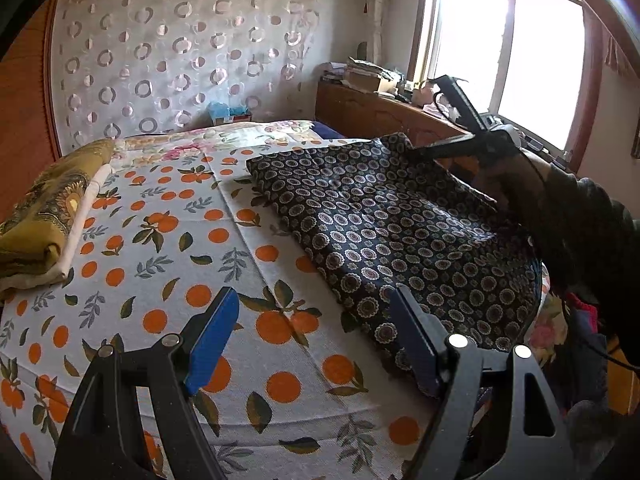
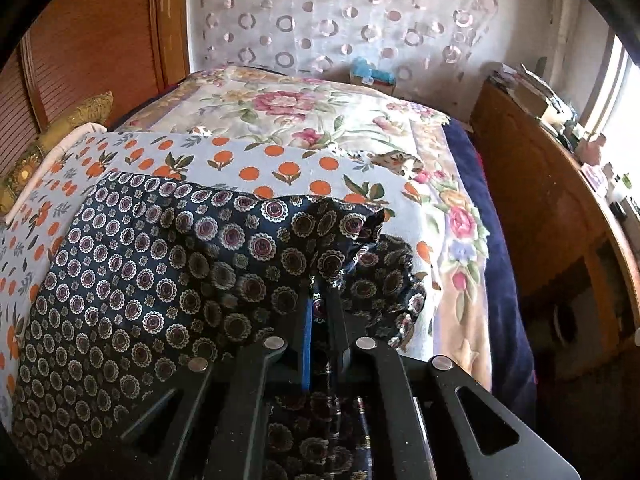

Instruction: Fold small clothes

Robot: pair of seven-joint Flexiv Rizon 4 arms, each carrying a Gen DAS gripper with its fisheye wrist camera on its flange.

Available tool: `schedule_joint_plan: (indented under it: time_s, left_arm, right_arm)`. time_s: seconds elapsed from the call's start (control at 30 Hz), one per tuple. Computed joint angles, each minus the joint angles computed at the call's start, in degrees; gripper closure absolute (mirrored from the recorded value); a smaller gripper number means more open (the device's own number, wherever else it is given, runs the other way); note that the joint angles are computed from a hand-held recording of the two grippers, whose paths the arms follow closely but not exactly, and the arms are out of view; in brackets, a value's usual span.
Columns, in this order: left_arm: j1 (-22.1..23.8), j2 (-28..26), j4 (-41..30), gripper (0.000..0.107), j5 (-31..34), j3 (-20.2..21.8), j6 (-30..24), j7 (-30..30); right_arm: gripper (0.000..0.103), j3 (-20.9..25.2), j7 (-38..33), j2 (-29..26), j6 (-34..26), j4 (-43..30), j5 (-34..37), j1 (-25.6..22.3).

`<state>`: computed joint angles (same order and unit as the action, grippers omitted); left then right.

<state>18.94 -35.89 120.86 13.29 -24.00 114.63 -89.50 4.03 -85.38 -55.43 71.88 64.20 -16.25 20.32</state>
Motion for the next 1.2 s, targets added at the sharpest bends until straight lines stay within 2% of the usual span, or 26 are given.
schedule_joint_plan:
  time_s: [0.07, 0.13, 0.27, 0.3, 0.37, 0.43, 0.5, 0.6, 0.67, 0.73, 0.83, 0.9, 1.03, 1.1, 1.2]
  left_arm:
    - [-0.05, -0.12, -0.08, 0.028, 0.03, -0.08, -0.17, 0.03]
    - [0.03, -0.29, -0.19, 0.028, 0.08, -0.28, -0.44, 0.16]
    - [0.10, -0.66, -0.47, 0.028, 0.08, -0.86, -1.08, 0.77]
    - [0.20, -0.73, -0.44, 0.028, 0.10, -1.08, -1.16, 0.91]
    - [0.39, -0.92, -0.52, 0.028, 0.10, -1.42, -1.41, 1.27]
    - [0.16, -1.15, -0.78, 0.028, -0.09, -1.40, -1.67, 1.81]
    - [-0.15, -1.25, -0.91, 0.028, -0.34, -1.47, -1.99, 2.28]
    - [-1.45, -1.38, -1.30, 0.028, -1.15, -0.93, -3.01, 3.35]
    - [-2.07, -1.49, -1.54, 0.028, -1.87, -0.80, -4.04, 4.14]
    - [-2.51, -1.49, -1.57, 0.028, -2.54, -0.88, -4.85, 5.04]
    - [-3.48, -1.37, -1.64, 0.028, -3.75, -0.65, -6.11, 6.63]
    - [-3.66, -1.38, -1.50, 0.028, -4.38, -0.87, -6.43, 7.47]
    - [-4.88, -0.88, -1.00, 0.028, -5.60, 0.15, -5.73, 8.36]
    - [-4.35, -0.84, -0.73, 0.028, -5.56, -0.50, -5.71, 8.57]
    - [-3.21, -0.98, -0.44, 0.028, -5.34, -1.82, -6.31, 8.96]
  right_arm:
    - [0.099, -2.33, 1.94, 0.47, 2.84, 1.28, -0.39, 0.81]
    - [0.099, -7.45, 6.51, 0.82, 7.05, 3.21, -1.72, 2.85]
    - [0.099, -12.12, 11.70, 1.23, 8.07, 4.92, -5.04, 4.64]
    - [0.094, -11.99, 12.06, 1.46, 8.11, 5.33, -5.73, 4.47]
    - [0.080, -15.00, 15.21, 2.27, 8.53, 7.33, -7.41, 6.26]
    - [0.061, -16.44, 17.05, 4.02, 11.28, 11.14, -8.94, 7.01]
    - [0.056, -16.65, 17.50, 6.22, 15.10, 15.63, -9.75, 7.35]
    - [0.044, -19.51, 18.53, 9.53, 21.26, 23.39, -9.75, 10.11]
    - [0.037, -23.52, 19.14, 11.30, 26.68, 29.47, -7.72, 14.05]
    - [0.034, -23.39, 17.19, 12.99, 30.10, 34.15, -5.91, 15.16]
    - [0.032, -20.12, 14.17, 14.39, 32.70, 38.38, -4.24, 14.35]
    - [0.031, -17.68, 12.31, 15.30, 32.70, 40.14, -3.62, 13.11]
    - [0.031, -16.41, 8.56, 16.57, 33.72, 43.90, -1.05, 13.66]
    - [0.031, -16.44, 6.87, 17.51, 34.82, 46.14, 0.92, 14.52]
    - [0.031, -13.31, 5.41, 17.94, 35.33, 46.81, 2.98, 12.86]
